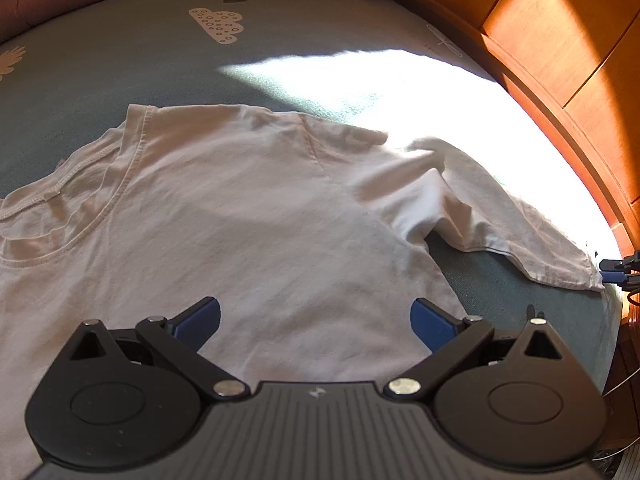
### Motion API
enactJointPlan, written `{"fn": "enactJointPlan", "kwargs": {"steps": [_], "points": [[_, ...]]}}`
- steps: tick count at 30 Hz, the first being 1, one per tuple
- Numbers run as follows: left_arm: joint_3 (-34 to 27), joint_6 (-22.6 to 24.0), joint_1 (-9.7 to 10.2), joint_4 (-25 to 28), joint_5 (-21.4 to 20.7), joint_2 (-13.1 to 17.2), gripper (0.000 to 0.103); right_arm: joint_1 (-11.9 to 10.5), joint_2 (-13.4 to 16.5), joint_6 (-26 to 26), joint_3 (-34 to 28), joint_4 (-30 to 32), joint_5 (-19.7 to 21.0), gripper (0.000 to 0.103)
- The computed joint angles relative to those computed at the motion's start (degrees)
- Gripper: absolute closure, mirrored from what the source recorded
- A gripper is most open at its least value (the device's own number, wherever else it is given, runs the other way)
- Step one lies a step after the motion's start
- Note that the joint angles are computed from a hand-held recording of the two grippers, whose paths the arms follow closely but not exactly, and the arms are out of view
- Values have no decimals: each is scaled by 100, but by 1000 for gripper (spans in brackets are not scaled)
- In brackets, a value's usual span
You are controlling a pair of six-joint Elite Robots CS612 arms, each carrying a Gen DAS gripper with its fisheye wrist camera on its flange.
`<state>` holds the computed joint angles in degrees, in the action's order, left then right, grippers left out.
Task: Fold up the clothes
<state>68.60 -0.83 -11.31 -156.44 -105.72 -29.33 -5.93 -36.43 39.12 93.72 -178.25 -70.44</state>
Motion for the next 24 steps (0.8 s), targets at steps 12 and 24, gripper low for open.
{"fn": "enactJointPlan", "kwargs": {"steps": [12,24], "points": [[-5,-10,-120,-61,7,-33,3,-220,540,1390,96,-1885,1086,62],[94,-154,-171,-7,23,-64,3,-351,1039,1978,-327,-2643,1562,90]]}}
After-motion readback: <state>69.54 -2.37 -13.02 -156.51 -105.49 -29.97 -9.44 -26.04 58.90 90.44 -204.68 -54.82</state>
